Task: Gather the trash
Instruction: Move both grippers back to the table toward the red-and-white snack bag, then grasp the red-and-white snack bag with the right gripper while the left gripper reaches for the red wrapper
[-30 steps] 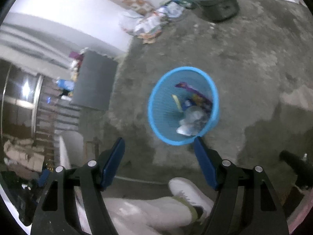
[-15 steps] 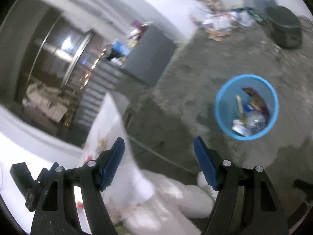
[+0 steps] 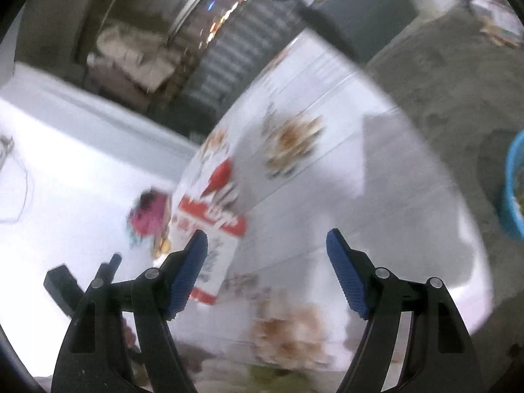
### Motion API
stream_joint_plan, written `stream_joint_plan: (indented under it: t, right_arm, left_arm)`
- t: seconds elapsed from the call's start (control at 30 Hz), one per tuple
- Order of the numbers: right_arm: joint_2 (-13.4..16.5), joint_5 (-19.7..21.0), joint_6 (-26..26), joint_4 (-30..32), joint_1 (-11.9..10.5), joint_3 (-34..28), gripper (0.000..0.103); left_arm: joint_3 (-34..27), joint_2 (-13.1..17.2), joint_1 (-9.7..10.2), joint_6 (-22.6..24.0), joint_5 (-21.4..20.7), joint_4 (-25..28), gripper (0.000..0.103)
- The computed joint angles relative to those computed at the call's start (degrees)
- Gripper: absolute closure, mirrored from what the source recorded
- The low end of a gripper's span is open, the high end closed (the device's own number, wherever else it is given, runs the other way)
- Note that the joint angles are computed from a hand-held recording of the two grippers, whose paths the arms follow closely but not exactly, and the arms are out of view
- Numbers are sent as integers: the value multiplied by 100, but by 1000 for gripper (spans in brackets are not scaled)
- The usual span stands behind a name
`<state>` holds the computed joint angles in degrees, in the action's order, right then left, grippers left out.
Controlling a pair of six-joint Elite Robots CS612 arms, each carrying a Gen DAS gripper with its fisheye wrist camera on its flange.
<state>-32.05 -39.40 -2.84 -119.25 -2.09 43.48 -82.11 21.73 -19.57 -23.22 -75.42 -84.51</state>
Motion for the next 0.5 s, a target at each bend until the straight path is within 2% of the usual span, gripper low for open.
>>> stream_joint_plan:
  t: [0.03, 0.13, 0.2, 0.27, 0.3, 0.37, 0.4, 0.47, 0.5]
  right_arm:
    - [1, -15, -107, 94, 48, -35, 31]
    - [170, -25, -371, 633, 185, -445, 31]
    - [276, 45, -462, 949, 238, -650, 31]
    - [364, 196, -638, 1413, 305, -810, 31]
    - [359, 267, -742, 1605, 332, -810, 31]
    - [474, 459, -935, 2158, 402, -1025, 33]
    - [534, 509, -1031, 2423, 423, -1139, 35]
    - [747, 467, -1146, 2963, 489, -1548, 40]
    - [835, 428, -1166, 3111, 515, -1711, 42]
  left_arm:
    - [10, 12, 46, -56, -54, -56, 10]
    - [134, 31, 311, -474, -588, -323, 10]
    - [243, 29, 446, -729, -899, -434, 15]
    - [382, 47, 586, -984, -1172, -435, 27]
    - [469, 50, 656, -1156, -1299, -316, 31]
    - [533, 73, 747, -1442, -1523, -31, 49]
    - [617, 87, 804, -1598, -1722, 97, 53]
    - [718, 107, 843, -1749, -1994, 238, 67]
    - [751, 124, 859, -1794, -2143, 296, 70]
